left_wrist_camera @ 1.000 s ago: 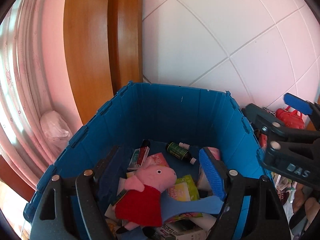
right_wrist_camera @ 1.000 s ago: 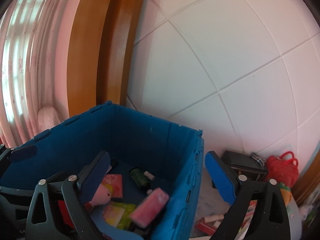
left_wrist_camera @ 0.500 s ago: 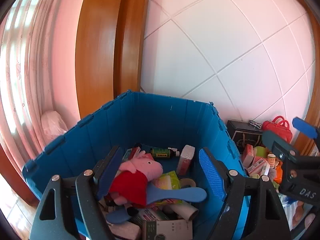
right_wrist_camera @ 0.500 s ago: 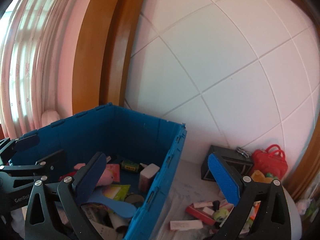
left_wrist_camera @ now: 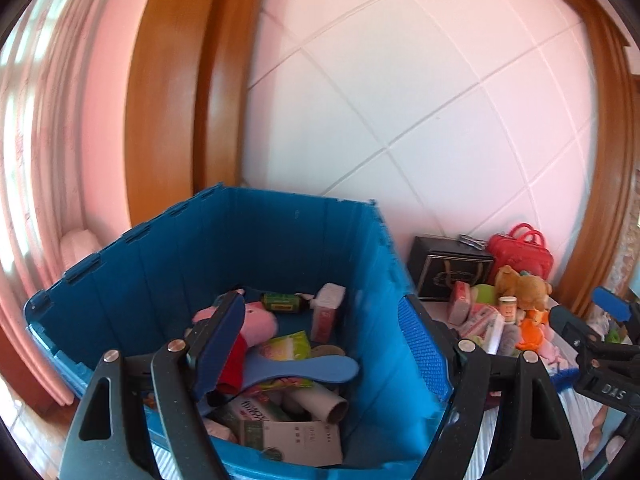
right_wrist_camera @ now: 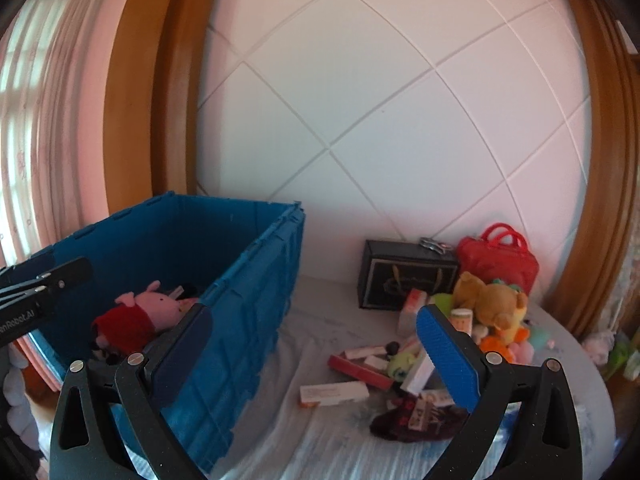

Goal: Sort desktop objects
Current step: 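Return both grippers from the crate to the pile on the bed, then grasp the white medicine box with the left gripper while the right grasps the white pill bottle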

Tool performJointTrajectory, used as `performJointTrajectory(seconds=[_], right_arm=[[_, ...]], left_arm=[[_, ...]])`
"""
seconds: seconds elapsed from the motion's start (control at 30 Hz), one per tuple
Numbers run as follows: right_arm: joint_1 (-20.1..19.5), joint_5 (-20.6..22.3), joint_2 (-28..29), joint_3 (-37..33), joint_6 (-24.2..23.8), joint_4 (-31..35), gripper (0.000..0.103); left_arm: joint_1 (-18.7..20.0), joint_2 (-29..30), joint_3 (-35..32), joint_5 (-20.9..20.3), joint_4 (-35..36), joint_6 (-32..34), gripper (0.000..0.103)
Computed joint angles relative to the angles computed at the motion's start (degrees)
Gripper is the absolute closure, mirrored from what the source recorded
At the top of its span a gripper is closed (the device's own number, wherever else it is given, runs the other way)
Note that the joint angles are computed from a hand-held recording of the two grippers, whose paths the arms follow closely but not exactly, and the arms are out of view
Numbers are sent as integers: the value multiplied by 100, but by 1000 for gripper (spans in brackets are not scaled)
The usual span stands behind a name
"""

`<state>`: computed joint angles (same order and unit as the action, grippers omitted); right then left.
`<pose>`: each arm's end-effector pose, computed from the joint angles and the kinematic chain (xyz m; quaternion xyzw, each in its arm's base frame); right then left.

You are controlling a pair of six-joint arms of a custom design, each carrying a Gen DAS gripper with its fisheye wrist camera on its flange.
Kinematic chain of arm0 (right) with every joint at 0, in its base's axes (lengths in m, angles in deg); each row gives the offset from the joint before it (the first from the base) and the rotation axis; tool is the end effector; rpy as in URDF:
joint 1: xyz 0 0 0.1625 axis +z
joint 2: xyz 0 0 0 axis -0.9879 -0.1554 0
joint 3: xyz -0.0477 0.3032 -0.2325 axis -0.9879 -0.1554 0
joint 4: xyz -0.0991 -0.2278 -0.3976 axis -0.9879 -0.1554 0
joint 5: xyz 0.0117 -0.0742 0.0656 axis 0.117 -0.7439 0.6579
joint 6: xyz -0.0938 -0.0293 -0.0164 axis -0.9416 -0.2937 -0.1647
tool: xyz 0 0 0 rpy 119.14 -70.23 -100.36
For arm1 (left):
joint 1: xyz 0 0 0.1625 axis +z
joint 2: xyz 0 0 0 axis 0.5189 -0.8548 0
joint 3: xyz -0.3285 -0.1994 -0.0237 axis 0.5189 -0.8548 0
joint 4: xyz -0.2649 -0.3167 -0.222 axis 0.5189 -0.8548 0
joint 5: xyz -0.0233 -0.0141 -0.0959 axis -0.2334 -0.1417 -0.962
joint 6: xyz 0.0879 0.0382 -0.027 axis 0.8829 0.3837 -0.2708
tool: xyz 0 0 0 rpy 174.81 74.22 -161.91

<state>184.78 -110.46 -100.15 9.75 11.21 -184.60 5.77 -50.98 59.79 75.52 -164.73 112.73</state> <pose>0.2853 -0.6636 0.3211 0.4301 -0.7792 0.4137 0.1915 -0.3702 -0.5700 0.2639 0.0273 0.7127 -0.5926 0.3745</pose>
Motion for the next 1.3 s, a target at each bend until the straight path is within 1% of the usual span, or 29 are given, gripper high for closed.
performJointTrajectory(seconds=[0.03,0.07,0.1,0.17,0.2,0.23,0.4,0.5,0.57,0.67,0.8,0.87,0.93,1.0,1.07,1.1,1.17,1.2,1.27,1.3], right_arm=[[-80,-60,-34,-28,33,11,0],[-170,-117,-52,-87,74,27,0],[-250,-154,-85,-118,107,48,0],[-460,-220,-133,-240,189,115,0],[-556,-245,-147,-304,198,141,0],[-653,-294,-149,-393,201,180,0],[-1154,-642,53,-1175,229,621,0],[-1422,-750,204,-1684,194,1064,0],[-1565,-845,343,-1999,77,1285,0],[-1754,-926,657,-2582,-5,1742,0],[-1927,-1012,1098,-3370,-18,2405,0],[-2008,-1036,1398,-3907,16,2895,0],[-2055,-1035,1689,-4375,75,3238,0],[-2087,-1049,1992,-4828,99,3515,0],[-2099,-1148,2343,-5318,147,3756,0],[-2098,-1201,2545,-5605,191,3921,0],[-2093,-1249,2926,-6165,277,4286,0],[-2090,-1263,3085,-6403,294,4444,0],[-2071,-1338,3434,-6905,330,4732,0],[-2067,-1371,3636,-7208,352,4909,0]], left_arm=[[-40,130,-127,-97,-126,249,24],[-66,214,-195,-168,-42,258,24],[-92,272,-204,-318,239,27,24],[-111,300,-164,-560,896,-643,24],[-104,364,-203,-729,1295,-1044,24],[-93,440,-280,-829,1541,-1272,24],[50,1141,-1107,-1092,2786,-2267,24],[231,1456,-1533,-1297,3912,-3329,24],[361,1738,-1877,-1330,4487,-3783,24],[548,2082,-2369,-1280,5669,-4791,24],[707,2211,-2581,-1309,6820,-5881,24],[783,2162,-2563,-1304,7466,-6522,24],[905,2188,-2643,-1318,7956,-6900,24],[1041,2210,-2774,-1368,8690,-7358,24],[1155,2276,-2905,-1428,8972,-7410,24],[1251,2369,-3088,-1474,9211,-7435,24],[1404,2561,-3417,-1557,9333,-7188,24],[1517,2717,-3728,-1606,9619,-7133,24],[1702,3004,-4212,-1707,9710,-6695,24],[1762,3103,-4397,-1741,9820,-6613,24]])
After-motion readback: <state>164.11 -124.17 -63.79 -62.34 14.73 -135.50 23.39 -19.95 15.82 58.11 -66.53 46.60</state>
